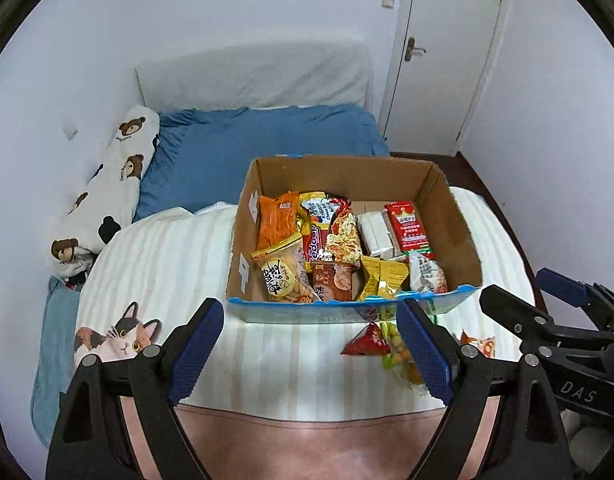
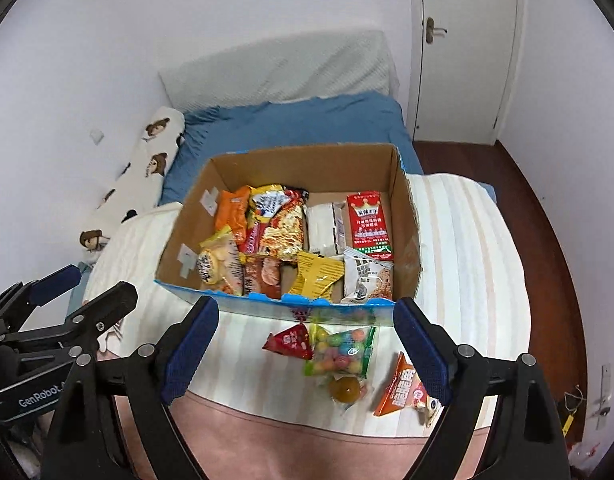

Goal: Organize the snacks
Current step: 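Pull both open tools back from the box toward the remaining snacks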

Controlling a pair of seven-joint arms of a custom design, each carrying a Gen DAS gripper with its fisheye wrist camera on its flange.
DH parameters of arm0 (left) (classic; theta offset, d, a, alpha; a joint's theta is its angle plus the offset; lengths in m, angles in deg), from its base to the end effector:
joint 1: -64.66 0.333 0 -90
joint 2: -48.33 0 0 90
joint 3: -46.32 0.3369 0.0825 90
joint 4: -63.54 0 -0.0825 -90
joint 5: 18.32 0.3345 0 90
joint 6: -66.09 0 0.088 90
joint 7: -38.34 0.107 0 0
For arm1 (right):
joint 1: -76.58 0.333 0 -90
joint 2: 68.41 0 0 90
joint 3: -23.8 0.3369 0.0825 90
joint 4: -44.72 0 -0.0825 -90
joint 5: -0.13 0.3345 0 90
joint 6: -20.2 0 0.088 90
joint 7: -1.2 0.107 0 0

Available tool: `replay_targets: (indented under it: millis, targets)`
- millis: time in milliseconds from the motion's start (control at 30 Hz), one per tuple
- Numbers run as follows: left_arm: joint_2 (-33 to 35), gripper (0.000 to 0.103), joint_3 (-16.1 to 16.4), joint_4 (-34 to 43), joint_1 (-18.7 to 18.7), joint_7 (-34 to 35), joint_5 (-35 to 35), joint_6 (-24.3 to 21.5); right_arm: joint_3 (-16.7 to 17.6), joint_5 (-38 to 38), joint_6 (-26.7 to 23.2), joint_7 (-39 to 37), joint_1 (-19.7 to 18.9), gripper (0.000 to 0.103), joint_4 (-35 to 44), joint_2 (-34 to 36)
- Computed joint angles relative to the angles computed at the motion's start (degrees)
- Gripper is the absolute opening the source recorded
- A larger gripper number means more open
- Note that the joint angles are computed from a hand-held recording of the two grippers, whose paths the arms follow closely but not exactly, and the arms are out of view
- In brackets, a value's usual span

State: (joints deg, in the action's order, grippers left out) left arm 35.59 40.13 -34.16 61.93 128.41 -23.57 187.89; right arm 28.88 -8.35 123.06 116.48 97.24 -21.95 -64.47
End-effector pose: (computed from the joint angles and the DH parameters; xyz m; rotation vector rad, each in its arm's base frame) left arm 0.4596 -0.0852 0.7579 -1.7581 2.0228 -0.7369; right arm 0.4793 0.2139 0.8097 -1.8542 1.8593 -0.4366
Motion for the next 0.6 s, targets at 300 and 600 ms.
replay_targets:
  millis: [300,600]
  targets:
    - [-4.41,0.088,0.83,-2.74,-0.08,-0.15,-1.71,0.09,0.57,2.69,4.46,2.83,-1.01,0.091,-8.74,-7.22]
    - [-4.74,0.088,-1.19,-8.49,-1.14,-2.78,0.39,-1.40,-1.28,9.79,7.47,7.49,-5.47,0.092,-24.43,-15.21]
